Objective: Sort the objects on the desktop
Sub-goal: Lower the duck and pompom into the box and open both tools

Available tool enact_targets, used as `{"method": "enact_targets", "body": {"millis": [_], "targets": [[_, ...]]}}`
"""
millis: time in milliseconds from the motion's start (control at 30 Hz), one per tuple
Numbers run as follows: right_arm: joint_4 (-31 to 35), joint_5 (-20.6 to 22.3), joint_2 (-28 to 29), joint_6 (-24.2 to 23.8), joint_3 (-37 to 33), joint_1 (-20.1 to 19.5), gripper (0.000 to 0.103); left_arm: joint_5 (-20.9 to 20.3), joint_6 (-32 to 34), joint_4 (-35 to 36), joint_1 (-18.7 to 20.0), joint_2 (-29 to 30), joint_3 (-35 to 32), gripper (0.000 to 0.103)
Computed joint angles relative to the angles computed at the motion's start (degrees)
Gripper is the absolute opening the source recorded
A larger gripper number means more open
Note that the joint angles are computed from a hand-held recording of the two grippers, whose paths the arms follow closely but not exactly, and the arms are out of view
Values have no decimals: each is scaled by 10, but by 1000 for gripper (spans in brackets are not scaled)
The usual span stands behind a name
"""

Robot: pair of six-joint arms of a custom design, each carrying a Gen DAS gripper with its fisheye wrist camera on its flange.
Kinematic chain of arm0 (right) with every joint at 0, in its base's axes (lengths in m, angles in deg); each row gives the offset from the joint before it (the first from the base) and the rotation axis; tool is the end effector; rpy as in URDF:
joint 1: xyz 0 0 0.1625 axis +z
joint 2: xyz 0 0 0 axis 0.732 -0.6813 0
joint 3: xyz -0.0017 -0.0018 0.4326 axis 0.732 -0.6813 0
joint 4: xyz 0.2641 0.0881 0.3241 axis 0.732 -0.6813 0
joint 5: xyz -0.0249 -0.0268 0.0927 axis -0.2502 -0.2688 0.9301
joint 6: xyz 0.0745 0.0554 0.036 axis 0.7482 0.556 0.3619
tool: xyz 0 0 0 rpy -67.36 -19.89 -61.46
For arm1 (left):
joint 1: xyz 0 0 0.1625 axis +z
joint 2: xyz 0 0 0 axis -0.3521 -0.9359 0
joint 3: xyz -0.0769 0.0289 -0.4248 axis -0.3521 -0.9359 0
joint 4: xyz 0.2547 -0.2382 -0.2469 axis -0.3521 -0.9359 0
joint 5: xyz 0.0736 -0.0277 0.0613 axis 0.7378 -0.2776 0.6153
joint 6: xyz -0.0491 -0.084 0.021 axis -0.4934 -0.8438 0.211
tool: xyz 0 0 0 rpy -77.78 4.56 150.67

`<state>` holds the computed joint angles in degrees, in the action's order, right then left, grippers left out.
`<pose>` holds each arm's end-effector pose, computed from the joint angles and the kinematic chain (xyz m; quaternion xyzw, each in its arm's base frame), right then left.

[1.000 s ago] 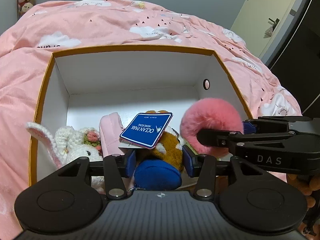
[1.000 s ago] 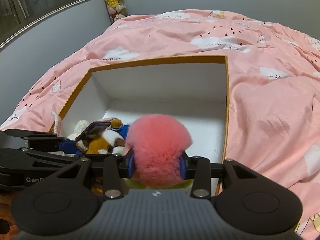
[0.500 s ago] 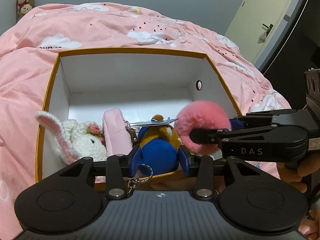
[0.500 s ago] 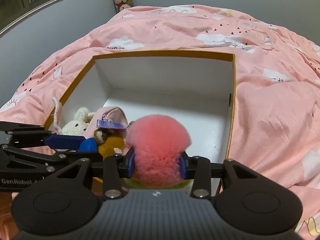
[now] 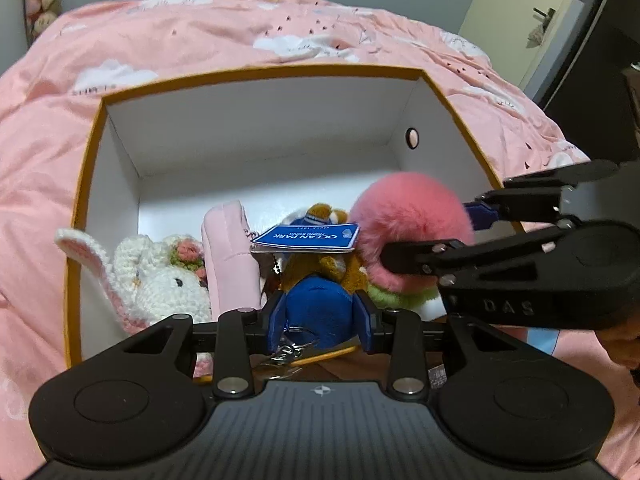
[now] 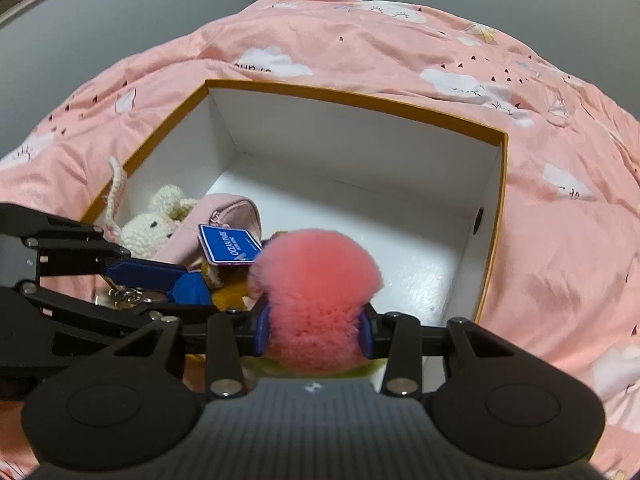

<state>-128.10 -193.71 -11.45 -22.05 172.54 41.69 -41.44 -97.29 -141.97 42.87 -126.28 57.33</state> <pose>0.0852 -0.3889 0.3430 0.3076 -0.8826 0.1924 0.2989 -0.3892 -0.3619 -0.0043 0.2332 0.9282 -0.1975 0.2121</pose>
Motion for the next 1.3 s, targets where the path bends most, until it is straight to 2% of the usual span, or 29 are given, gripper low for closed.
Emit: {"method": "enact_targets", "body": {"millis": [100,233,500,600,700,833,900,967,1033,1133,1200,1300], "targets": [[4,-9,1,-2,-3,3,44,-15,-7,-19,10,-3,7,43],[43,-6,-16,-3,-9,1,44,-16,0,-53,3,-20,28,44],[121,17,-40,28,-20,-16,47,15,-29,-85,-20,-55,63,44],[130,23,-48,38,-20,-21,48,30,-36,-85,-27,-61,68,44],[134,22,-51,44,-24,-20,51,29,-22,-92,-27,-59,68,41],[127,10,-43,32,-26,-11,51,21,-10,-58,-20,-37,43,32],[134,11,-37,29,-30,-12,40,11,-6,-50,-15,-27,35,29],[152,12,-31,35,-37,-14,36,-2,-11,-42,-7,-19,28,27],[166,9,-26,39,-42,-14,34,3,-19,-24,-4,-13,20,24],[151,7,-26,29,-39,-9,35,-6,-23,-1,7,-7,6,23],[134,14,-24,41,-41,-7,35,-9,-26,1,8,-6,3,23],[70,20,-7,46,-38,-5,35,4,-30,-6,-2,-14,14,23]]}}
